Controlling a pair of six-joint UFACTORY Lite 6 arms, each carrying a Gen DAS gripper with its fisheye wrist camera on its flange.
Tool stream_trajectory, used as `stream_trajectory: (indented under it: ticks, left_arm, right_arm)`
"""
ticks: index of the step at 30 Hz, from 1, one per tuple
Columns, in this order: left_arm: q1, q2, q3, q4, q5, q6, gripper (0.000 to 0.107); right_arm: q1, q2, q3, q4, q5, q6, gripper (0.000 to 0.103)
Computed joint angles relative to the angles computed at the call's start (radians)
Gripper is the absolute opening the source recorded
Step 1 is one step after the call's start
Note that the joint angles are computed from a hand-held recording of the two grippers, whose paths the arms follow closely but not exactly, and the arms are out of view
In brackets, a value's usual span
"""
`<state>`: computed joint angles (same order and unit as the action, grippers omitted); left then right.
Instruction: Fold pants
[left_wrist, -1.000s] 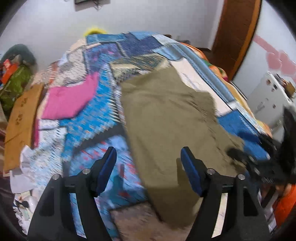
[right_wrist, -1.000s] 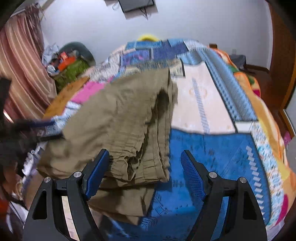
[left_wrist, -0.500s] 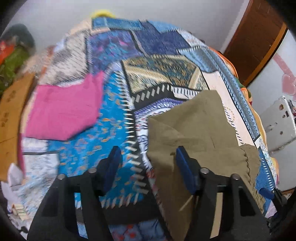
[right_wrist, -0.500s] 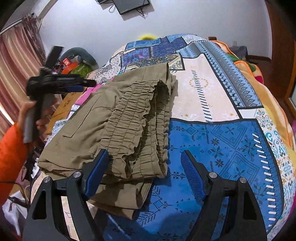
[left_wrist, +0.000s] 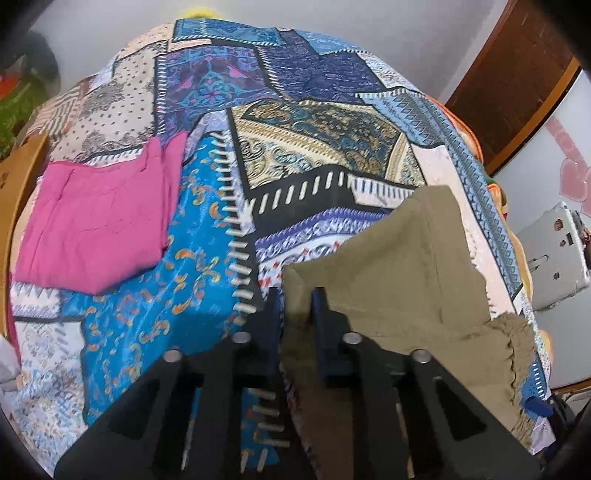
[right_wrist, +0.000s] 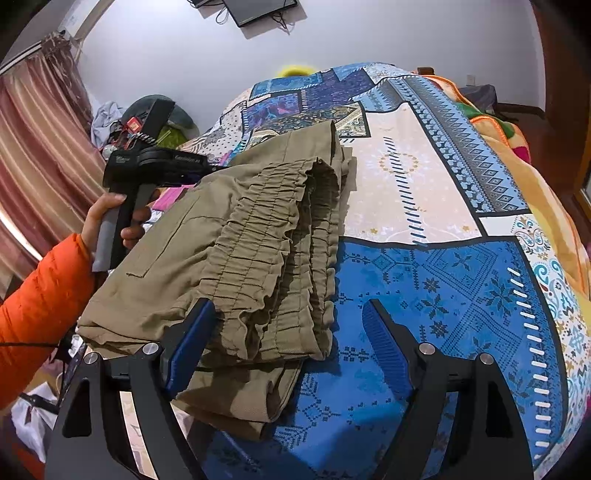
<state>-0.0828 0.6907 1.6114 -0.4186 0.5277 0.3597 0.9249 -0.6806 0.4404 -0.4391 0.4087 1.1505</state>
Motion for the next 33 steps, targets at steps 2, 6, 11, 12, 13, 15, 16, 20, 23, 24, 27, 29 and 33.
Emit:
stream_trajectory:
  ticks: [2, 6, 11, 12, 13, 15, 16, 20, 23, 24, 27, 29, 33]
  left_arm:
    - [0.004, -0.025, -0.029, 0.044, 0.014, -0.046, 0.01]
    - [-0.016, -0.162, -0.217, 0.225, -0.047, -0.214, 0.01]
    - [-0.052, -0.458, -0.58, 0.472, -0.155, -0.441, 0.01]
    - [-0.037, -0.513, -0.639, 0.422, -0.16, -0.394, 0.01]
    - [-0.021, -0.563, -0.689, 0.357, -0.16, -0.333, 0.01]
    - [0.009, -0.664, -0.782, 0.237, -0.146, -0.221, 0.01]
    - [0.026, -0.721, -0.831, 0.178, -0.138, -0.166, 0.01]
    - [0.084, -0.907, -0.975, -0.013, -0.072, 0.016, 0.01]
    - [0.123, -0.979, -1.025, -0.102, -0.02, 0.111, 0.01]
    - [0.13, -0.998, -1.038, -0.113, -0.012, 0.127, 0.01]
    - [0.159, -1.033, -1.066, -0.157, 0.009, 0.188, 0.011]
    - [0.177, -1.042, -1.075, -0.176, 0.019, 0.215, 0.013]
    - [0.205, -1.097, -1.116, -0.165, 0.022, 0.222, 0.017]
  right_arm:
    - [0.031, -0.003, 0.017, -0.059, 0.044, 0.064, 0.078]
    - [0.077, -0.014, 0.063, -0.123, 0.137, 0.139, 0.078]
    - [0.213, -0.035, 0.122, -0.244, 0.264, 0.275, 0.079]
    - [0.254, -0.032, 0.133, -0.269, 0.295, 0.308, 0.079]
    - [0.292, -0.026, 0.144, -0.286, 0.321, 0.336, 0.079]
    - [0.345, -0.006, 0.155, -0.306, 0.35, 0.374, 0.079]
    - [0.372, 0.004, 0.158, -0.317, 0.367, 0.396, 0.079]
    - [0.457, 0.036, 0.14, -0.335, 0.411, 0.471, 0.079]
    - [0.418, 0.049, 0.112, -0.276, 0.369, 0.422, 0.079]
    - [0.366, 0.052, 0.093, -0.208, 0.321, 0.349, 0.076]
    - [0.266, -0.009, 0.009, -0.139, 0.222, 0.268, 0.075]
    - [0.208, -0.023, -0.008, -0.107, 0.203, 0.21, 0.074]
    - [0.113, 0.022, 0.003, -0.116, 0.186, 0.126, 0.074]
